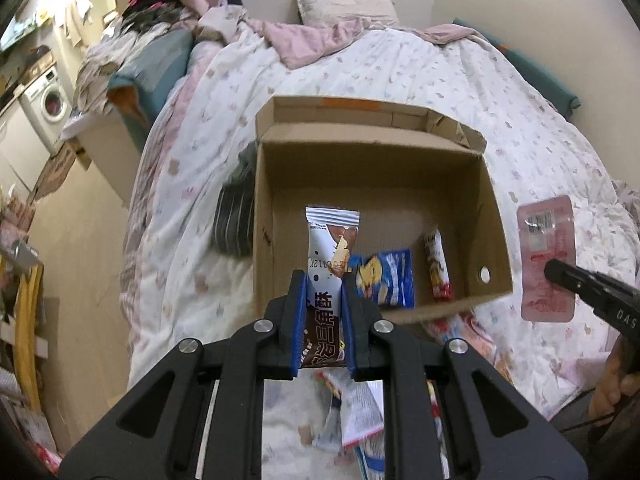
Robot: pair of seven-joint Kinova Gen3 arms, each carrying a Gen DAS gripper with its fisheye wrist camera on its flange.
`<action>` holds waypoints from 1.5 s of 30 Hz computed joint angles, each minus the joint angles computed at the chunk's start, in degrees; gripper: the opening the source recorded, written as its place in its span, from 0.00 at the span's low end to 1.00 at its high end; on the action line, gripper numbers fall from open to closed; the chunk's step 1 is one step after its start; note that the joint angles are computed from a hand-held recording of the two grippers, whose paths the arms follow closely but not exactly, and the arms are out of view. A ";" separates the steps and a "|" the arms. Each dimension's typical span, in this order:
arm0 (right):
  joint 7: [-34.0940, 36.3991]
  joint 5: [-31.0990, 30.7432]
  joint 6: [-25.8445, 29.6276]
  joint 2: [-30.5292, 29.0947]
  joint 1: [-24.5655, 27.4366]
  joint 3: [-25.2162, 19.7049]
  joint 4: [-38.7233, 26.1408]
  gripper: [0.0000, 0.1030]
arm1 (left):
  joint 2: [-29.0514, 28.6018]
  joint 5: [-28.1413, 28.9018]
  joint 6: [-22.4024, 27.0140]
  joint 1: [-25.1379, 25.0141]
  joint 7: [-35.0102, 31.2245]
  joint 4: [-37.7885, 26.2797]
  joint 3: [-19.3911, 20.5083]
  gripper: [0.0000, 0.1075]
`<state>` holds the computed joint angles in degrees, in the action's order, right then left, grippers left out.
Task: Organize snacks
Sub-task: 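Carry the chocolate bar and pink pack over the box with both grippers, then open the left gripper over the box while the right gripper releases the pink pack inside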
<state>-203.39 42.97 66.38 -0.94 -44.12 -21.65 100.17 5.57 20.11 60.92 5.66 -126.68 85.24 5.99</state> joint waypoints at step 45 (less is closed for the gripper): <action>1.11 -2.01 -8.33 3.86 4.39 6.40 3.53 0.09 | 6.63 -5.49 -6.88 3.51 5.86 0.85 2.27 0.26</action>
